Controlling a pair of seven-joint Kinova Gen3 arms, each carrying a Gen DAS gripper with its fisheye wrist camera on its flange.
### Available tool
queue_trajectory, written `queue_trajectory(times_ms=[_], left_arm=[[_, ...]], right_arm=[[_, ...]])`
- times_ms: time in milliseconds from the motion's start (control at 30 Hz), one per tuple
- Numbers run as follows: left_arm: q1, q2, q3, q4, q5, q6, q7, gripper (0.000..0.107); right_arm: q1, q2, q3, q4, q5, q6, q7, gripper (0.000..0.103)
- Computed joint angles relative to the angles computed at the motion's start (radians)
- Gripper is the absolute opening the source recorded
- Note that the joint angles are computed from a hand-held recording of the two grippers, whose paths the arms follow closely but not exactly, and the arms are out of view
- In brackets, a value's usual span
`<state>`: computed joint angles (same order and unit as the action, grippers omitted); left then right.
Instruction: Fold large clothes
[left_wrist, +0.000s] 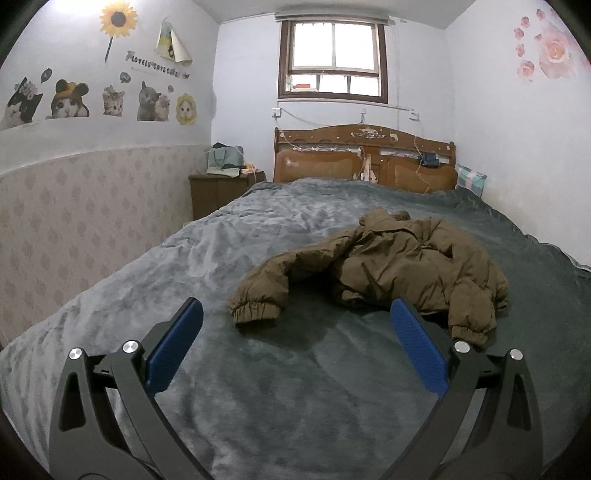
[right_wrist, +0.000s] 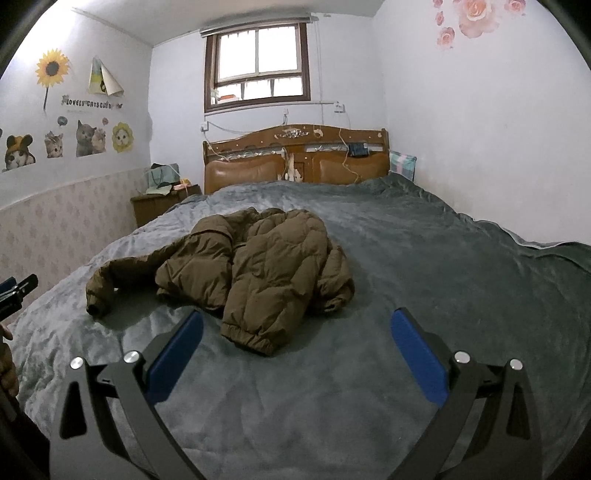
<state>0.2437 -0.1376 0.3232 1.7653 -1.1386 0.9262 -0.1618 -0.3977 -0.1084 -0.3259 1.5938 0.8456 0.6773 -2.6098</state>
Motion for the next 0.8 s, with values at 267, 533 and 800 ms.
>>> queue_trajectory(times_ms=[267, 533, 800], left_arm=[[-0.001, 0.001, -0.005, -0.003, 0.005, -0.004, -0.008, 0.100], [-0.003, 0.001, -0.005, -0.005, 0.009, -0.006, -0.012, 0.100], [-0.005, 0.001, -0.005, -0.006, 0.011, -0.005, -0.016, 0.100]], right_arm=[[-0.003, 0.001, 0.002, -0.004, -0.007, 0.008, 0.013, 0.101], [-0.004, 0.001, -0.001, -0.003, 0.000, 0.007, 0.002, 0.101], [-0.004, 0.000, -0.001, 0.002, 0.010, 0.003, -0.010, 0.101]])
